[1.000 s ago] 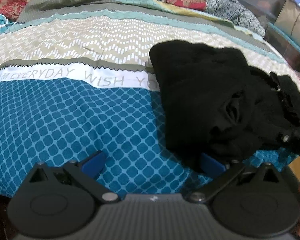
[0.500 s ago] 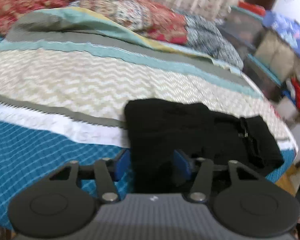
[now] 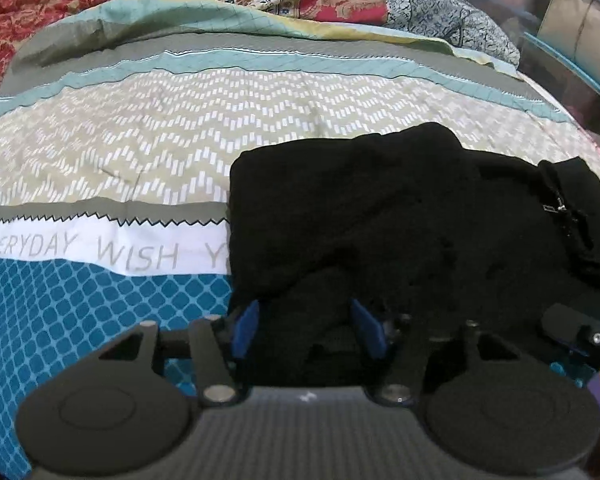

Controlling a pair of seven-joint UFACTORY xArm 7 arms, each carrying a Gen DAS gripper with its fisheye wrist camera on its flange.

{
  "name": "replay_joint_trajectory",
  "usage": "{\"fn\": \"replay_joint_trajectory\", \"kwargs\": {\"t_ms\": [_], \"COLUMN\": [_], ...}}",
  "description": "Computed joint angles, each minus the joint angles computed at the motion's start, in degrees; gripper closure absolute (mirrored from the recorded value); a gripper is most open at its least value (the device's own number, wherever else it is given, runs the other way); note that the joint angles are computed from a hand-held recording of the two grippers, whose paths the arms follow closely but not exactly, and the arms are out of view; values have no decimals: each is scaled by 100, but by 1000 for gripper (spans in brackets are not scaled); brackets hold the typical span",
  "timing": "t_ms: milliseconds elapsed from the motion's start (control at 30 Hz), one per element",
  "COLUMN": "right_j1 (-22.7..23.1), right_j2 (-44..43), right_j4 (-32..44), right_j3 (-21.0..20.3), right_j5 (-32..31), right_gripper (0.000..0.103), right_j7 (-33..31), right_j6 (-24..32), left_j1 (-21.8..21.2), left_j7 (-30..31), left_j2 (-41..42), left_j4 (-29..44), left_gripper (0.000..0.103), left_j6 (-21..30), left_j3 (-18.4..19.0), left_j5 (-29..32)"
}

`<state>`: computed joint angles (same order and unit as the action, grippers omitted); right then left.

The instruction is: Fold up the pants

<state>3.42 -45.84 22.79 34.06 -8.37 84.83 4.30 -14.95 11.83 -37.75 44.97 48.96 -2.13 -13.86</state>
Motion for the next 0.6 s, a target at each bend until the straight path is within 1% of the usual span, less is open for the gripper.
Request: {"fn": "replay_joint_trajectory", "kwargs": {"t_ms": [67,100,167,200,233,300,433,500,567,600], "right_j1": [46,72,24,-41,-104,-209,-372,-360,-304,-248], "right_j2": [-77,-143,-553,-871,-1256,-2123,-3552,-3964,-4254,-4387], "right_j4": [-55,-85,-256,-336,-408,-582,-914,-1086,-1335,-1484], "right_j3": [-54,-93,-112,-99,-100,-136,-287,-436,-672,-838], "right_j5": [19,44,104,96,66,-31,-383,-523,-600,-591], "right_gripper": [47,47,47,47,47,47,40,37,33,33], "right_j7": [8,20,119,121,98,61,-31,-96,-146,-154], "right_j6": [-43,-67,-214,-168,25,656,2296,2942,3249,3293], "left_j1": [19,40,52,35,34,85,-5,-104,-202,-259], "left_j7": [-3,-65,-215,-219,-209,-244,-389,-370,-292,-236], "left_j2": [16,35,61,33,-14,-69,243,543,852,1012], "left_j4": [24,95,308,401,462,597,1138,1480,1834,2011], "left_gripper": [48,48,48,48,48,48,49,49,49,49], "left_j6": [8,96,363,441,449,402,556,671,790,826], "left_j3": [-38,-41,48,131,185,222,361,340,210,114], "left_j5": [71,80,-39,-142,-215,-276,-684,-850,-900,-900]}}
